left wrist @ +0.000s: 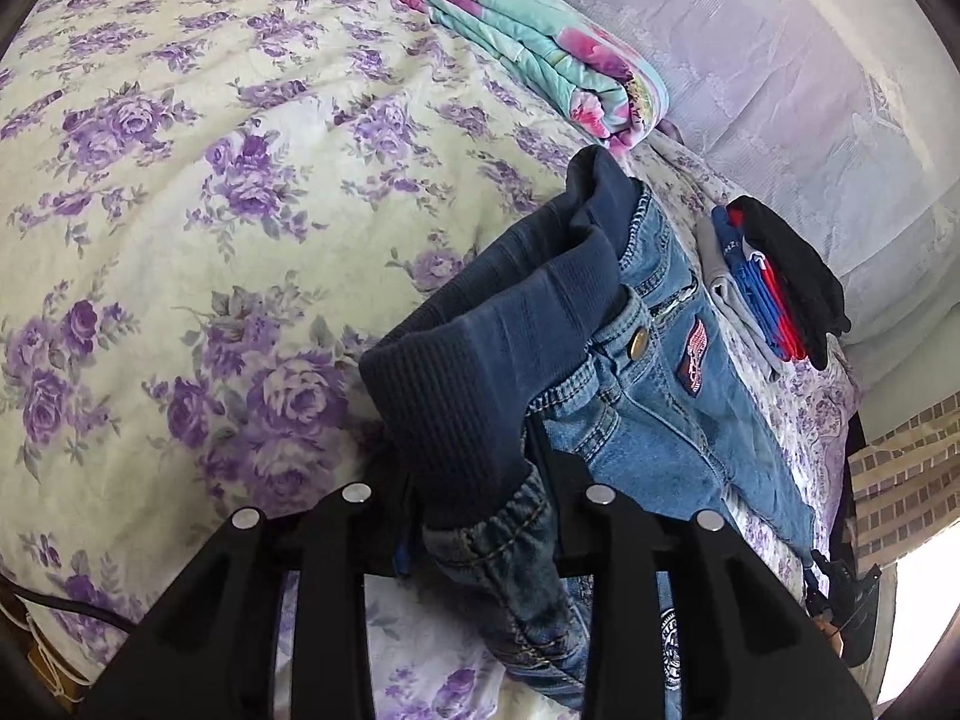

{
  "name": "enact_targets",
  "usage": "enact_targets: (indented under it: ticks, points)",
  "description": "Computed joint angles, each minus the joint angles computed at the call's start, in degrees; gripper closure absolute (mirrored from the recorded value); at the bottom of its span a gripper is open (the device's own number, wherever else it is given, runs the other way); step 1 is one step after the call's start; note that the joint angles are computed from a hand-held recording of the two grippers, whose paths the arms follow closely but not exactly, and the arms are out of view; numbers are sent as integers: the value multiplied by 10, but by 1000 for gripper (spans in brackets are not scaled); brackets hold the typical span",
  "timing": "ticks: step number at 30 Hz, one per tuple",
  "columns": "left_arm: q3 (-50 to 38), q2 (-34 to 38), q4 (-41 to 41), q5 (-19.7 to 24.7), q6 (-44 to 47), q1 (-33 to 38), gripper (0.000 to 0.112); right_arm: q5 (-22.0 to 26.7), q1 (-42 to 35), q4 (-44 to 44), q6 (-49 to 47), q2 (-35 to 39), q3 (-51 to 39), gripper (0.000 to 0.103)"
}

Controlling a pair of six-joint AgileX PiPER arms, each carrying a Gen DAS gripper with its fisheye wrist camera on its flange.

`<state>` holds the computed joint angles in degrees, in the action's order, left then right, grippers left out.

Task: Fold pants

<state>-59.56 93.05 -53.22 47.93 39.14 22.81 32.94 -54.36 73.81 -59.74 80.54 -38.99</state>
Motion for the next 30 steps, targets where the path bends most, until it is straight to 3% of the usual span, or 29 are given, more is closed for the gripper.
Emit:
enact_targets:
  ticks: [1,3,4,5,6,7,9,11,14,19,23,26,30]
  points:
    - [-3,0,2,11,-3,6,81,-44,20,31,-38,-49,28,66]
    - [-6,-7,8,25,-12,17,76,-76,51,43,-78,-121,54,63]
    - [-4,-17,16,22,-20,20,73,-78,65,40,-83,-144,60,58]
    - [1,-33,27,11,-27,23,62,-68,74,27,-78,-151,57,46]
    - [11,-53,35,-7,-30,26,51,-47,80,2,-65,-142,47,36]
    - [24,-76,43,-29,-31,31,43,-30,93,-39,-35,-117,30,33]
    - [35,-108,54,-55,-34,42,42,-13,125,-136,52,-34,-15,32]
    - [19,-112,49,-37,-28,57,42,-14,132,-158,89,9,-28,32]
    - [-41,-93,89,-19,-59,30,42,-25,133,-119,80,-50,7,32]
    - [-196,13,158,-22,-112,-55,31,8,180,-94,63,-134,33,26]
    - [-375,145,183,55,-159,-93,31,-18,272,-137,116,-180,27,18]
    - [-486,222,218,113,-198,-122,33,-48,348,-182,179,-182,11,18]
    - [-589,295,221,176,-224,-140,55,-85,445,-245,247,-153,-24,17]
